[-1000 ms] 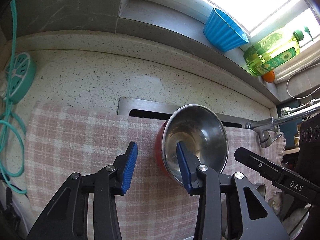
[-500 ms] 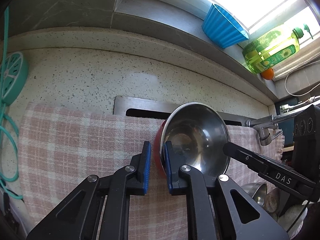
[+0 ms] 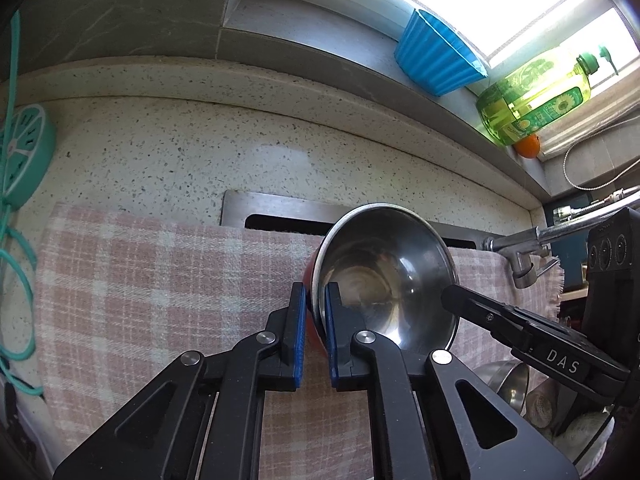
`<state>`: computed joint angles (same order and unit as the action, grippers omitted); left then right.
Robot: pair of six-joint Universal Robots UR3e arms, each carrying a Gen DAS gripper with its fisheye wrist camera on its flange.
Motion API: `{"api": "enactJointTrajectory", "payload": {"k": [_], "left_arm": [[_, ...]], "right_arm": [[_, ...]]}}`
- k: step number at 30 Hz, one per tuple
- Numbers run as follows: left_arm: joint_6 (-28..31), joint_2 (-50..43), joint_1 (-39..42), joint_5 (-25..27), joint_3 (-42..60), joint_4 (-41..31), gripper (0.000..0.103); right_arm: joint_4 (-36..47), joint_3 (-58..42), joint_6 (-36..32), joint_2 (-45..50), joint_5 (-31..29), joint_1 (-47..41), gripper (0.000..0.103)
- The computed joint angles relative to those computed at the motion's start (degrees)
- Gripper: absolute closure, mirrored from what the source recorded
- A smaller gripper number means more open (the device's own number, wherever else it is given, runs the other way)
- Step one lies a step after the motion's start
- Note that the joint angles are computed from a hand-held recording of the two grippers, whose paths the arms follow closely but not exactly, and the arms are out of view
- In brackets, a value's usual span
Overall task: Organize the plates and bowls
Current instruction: 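Lift the red steel bowl and carry it over the large steel bowl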
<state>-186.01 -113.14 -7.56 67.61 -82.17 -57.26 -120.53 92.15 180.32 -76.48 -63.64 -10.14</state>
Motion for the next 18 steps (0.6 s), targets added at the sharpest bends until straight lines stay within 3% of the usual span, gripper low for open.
{"api": "enactJointTrajectory", "payload": {"k": [10, 18], "left_arm": [[1.0, 9.1, 0.7, -2.1, -6.7, 0.4, 0.095], [0.7, 16.9, -0.1, -3.9, -11.2, 0.1, 0.095]], "right_arm": [[4.8, 5.2, -4.2, -9.9, 4.1, -4.1, 0.094], [14.8, 10.0, -11.5, -22.3, 9.0, -10.7, 0.094]]}}
